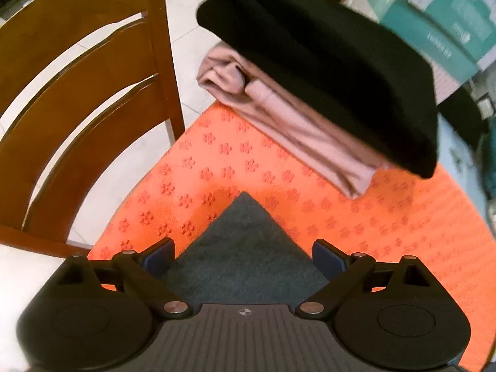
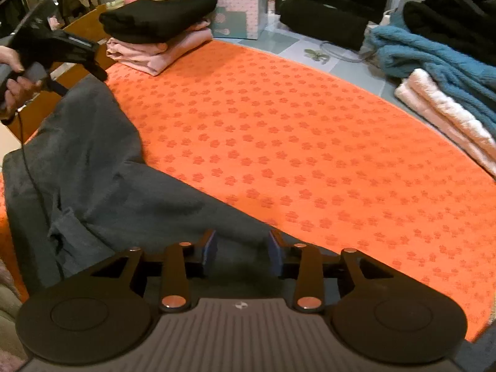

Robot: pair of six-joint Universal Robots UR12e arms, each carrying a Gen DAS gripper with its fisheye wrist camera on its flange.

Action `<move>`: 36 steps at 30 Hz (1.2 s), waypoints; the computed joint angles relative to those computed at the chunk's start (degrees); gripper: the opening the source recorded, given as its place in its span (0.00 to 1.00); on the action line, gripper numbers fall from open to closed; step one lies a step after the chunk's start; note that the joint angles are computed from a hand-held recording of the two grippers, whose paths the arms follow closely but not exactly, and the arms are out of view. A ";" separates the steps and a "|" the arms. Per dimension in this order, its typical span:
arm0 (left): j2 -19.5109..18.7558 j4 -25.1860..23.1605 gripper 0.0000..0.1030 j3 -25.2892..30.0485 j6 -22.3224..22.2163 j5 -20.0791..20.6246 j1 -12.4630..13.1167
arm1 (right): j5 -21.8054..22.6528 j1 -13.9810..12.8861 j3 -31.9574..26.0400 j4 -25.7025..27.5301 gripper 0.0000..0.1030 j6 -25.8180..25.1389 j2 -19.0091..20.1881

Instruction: Fold clothes

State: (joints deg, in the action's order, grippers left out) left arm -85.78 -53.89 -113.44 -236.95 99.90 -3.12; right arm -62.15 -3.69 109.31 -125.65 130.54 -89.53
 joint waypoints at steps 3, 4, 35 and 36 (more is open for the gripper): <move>-0.67 -1.68 0.93 0.63 0.70 1.55 -0.71 | 2.96 0.43 -0.47 2.00 0.54 -0.10 0.34; -0.70 -2.21 0.92 0.73 0.69 1.93 -0.86 | 4.27 0.57 -0.69 2.90 0.57 -0.02 0.50; 17.44 0.85 0.25 -13.86 -4.52 -3.51 -4.99 | 8.40 3.57 -1.39 24.94 0.03 -19.87 -2.26; 17.60 0.64 0.25 -13.96 -4.57 -3.25 -5.46 | 8.55 3.45 -1.48 24.37 0.03 -19.74 -2.26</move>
